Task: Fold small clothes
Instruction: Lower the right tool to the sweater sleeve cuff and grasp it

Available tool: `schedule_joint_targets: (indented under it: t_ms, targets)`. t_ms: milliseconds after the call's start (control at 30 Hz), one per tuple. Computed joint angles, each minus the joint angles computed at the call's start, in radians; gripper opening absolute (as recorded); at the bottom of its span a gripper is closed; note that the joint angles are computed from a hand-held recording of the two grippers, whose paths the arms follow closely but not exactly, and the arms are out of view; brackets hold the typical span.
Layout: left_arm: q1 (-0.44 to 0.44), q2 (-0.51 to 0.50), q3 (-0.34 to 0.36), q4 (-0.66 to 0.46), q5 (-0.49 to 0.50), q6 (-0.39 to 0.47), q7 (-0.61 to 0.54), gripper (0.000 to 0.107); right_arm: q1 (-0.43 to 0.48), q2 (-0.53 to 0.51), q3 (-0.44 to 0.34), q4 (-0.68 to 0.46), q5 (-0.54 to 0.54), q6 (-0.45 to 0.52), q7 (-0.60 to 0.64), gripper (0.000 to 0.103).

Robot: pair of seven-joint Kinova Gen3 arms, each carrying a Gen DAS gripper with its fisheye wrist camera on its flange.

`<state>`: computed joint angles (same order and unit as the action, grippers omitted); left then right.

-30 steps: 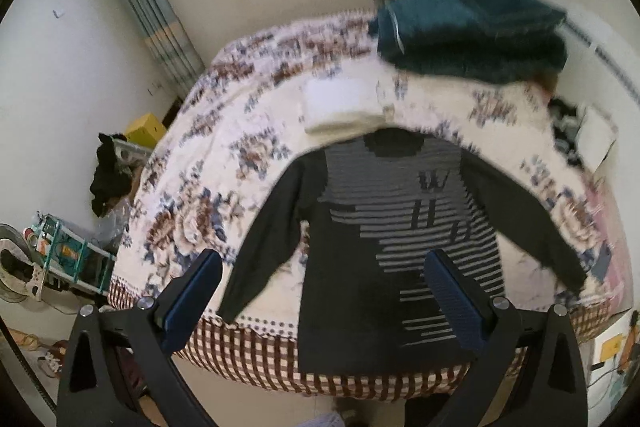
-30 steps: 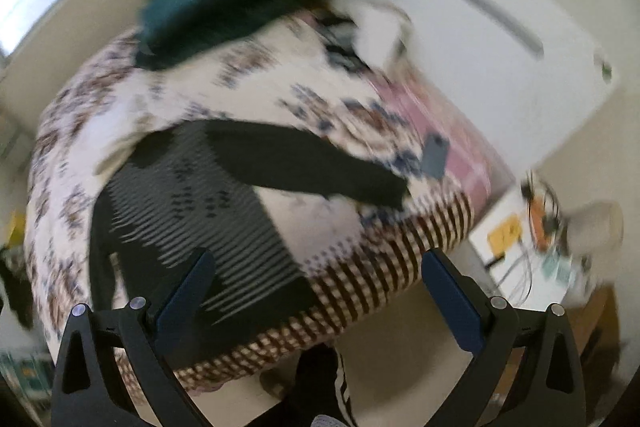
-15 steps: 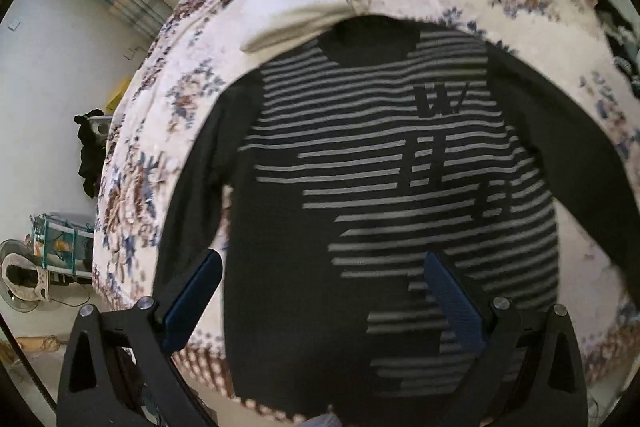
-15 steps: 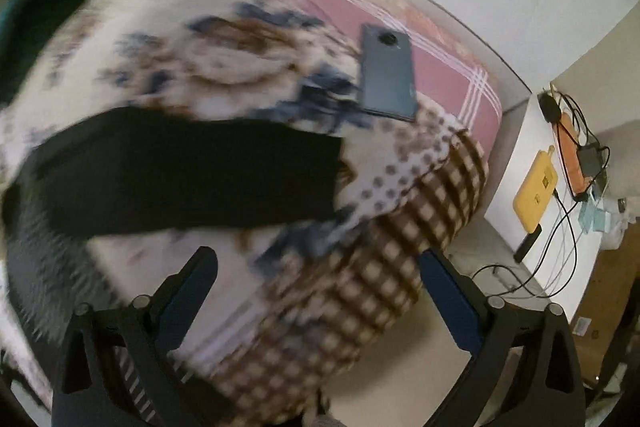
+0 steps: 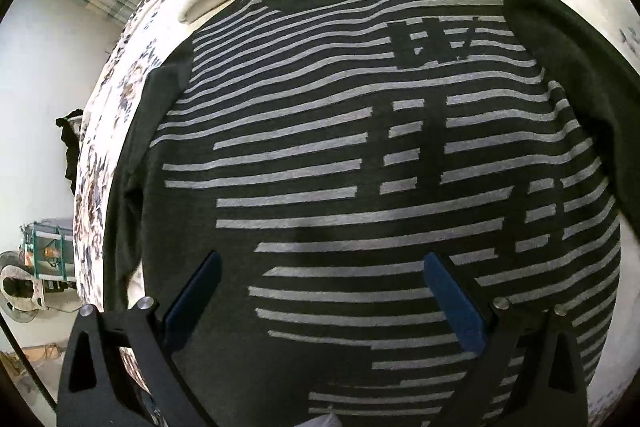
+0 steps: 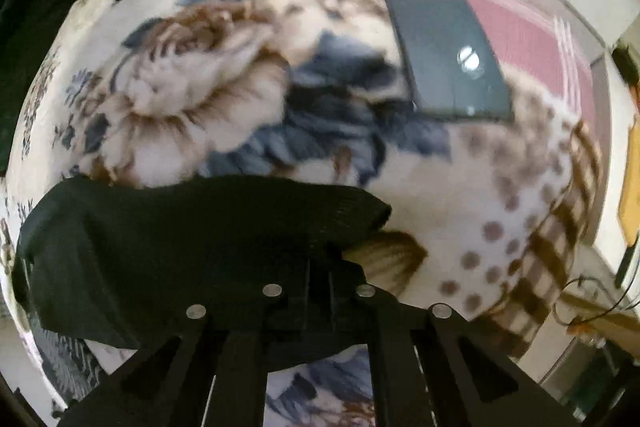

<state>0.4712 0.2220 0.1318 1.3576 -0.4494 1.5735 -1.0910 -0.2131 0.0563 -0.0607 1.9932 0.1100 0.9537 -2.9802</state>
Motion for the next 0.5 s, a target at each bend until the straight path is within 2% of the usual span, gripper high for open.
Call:
schedule_joint_targets:
  t_ms: [67, 133, 200, 267, 333, 367, 400, 467, 500]
  targets:
    - [0.001, 0.006, 0.003, -0.015, 0.006, -0.002, -0.004, 0.103, -0.002, -0.025, -0.016, -0.022, 0.081, 0.078, -0.073, 0.006]
    - [0.004, 0.015, 0.003, -0.031, 0.013, -0.001, -0.007, 0.103, 0.071, -0.043, -0.075, -0.036, 0.146, 0.129, -0.095, 0.006]
    - [0.008, 0.024, 0.003, -0.044, 0.019, 0.000, -0.009, 0.103, 0.164, -0.031, -0.120, -0.042, 0.147, 0.128, -0.052, 0.006]
    - [0.012, 0.033, 0.001, -0.054, 0.024, 0.002, -0.011, 0.103, 0.256, 0.020, -0.170, -0.056, 0.093, 0.095, 0.029, 0.007]
    - [0.015, 0.039, -0.002, -0.062, 0.030, 0.005, -0.014, 0.103, 0.349, 0.064, -0.235, -0.073, 0.039, 0.090, 0.094, 0.017]
    - [0.017, 0.041, -0.002, -0.065, 0.034, 0.005, -0.014, 0.103, 0.385, 0.060, -0.261, -0.068, 0.019, 0.086, 0.102, 0.030]
    - [0.018, 0.042, -0.003, -0.065, 0.037, 0.003, -0.016, 0.103, 0.407, 0.037, -0.268, -0.047, -0.003, 0.066, 0.094, 0.049]
    - [0.021, 0.044, -0.004, -0.059, 0.037, -0.005, -0.019, 0.103, 0.398, -0.046, -0.233, 0.021, -0.050, 0.019, 0.029, 0.061]
    - [0.021, 0.045, -0.005, -0.053, 0.038, -0.009, -0.020, 0.103, 0.368, -0.091, -0.190, 0.067, -0.077, -0.012, -0.012, 0.062]
